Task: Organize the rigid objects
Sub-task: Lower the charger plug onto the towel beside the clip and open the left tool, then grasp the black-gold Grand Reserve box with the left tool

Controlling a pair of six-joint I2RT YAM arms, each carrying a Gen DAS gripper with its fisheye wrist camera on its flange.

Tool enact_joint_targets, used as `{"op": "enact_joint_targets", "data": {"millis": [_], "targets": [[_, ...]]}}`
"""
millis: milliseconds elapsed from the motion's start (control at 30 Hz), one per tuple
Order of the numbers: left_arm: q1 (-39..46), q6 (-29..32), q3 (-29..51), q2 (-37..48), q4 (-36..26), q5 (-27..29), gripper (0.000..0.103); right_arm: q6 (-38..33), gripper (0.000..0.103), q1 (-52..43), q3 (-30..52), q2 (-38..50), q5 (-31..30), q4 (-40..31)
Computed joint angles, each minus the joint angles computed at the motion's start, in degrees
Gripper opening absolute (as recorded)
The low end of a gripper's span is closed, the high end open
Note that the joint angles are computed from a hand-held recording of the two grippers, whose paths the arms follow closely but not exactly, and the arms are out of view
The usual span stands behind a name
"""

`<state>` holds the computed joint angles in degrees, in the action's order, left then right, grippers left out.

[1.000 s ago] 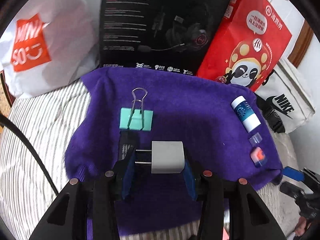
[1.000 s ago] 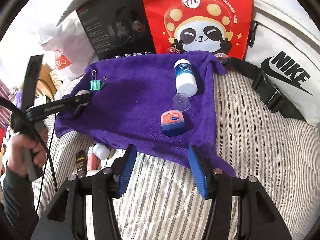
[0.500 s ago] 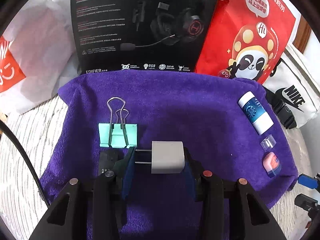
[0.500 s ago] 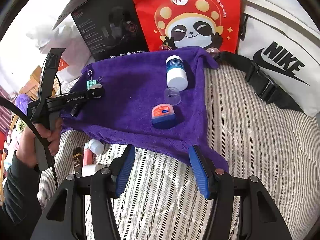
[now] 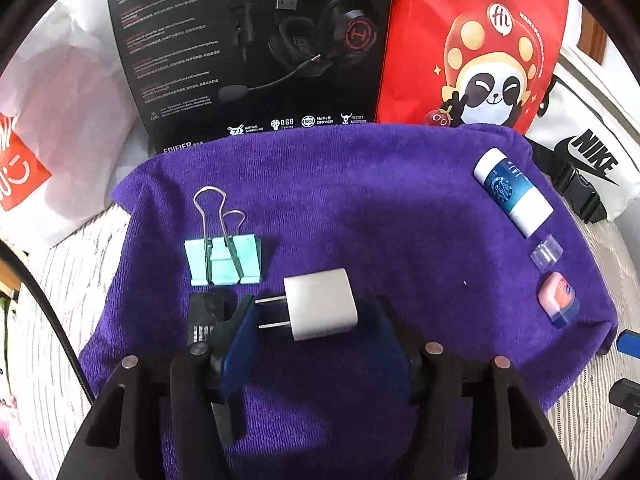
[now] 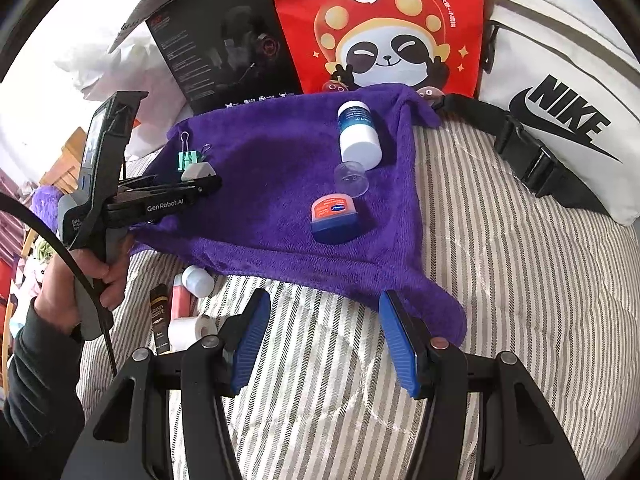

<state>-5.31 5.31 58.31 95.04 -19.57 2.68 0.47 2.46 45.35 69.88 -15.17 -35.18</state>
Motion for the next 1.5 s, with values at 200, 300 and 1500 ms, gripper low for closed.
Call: {"op": "enact_joint_targets", "data": {"millis": [200,300,1500], "targets": [[0.82,-0.03,-1.47,-2.22,-1.98,0.35,0.056,0.13,0.056,-0.03,-0.42,-3.04,0.13,-1.53],[1.77,-0.3,-3.63,-5.72,-2.96,1.84,0.056,0.39,0.056,-0.05,-0.59,-4.49,0.0,-2.69],[-5.6,-5.62,-23.26,-32.36,-16.88,-5.14,0.06,-0.22,0.057,-1.52,-4.39,-26.07,-2.74,-17.73]]}}
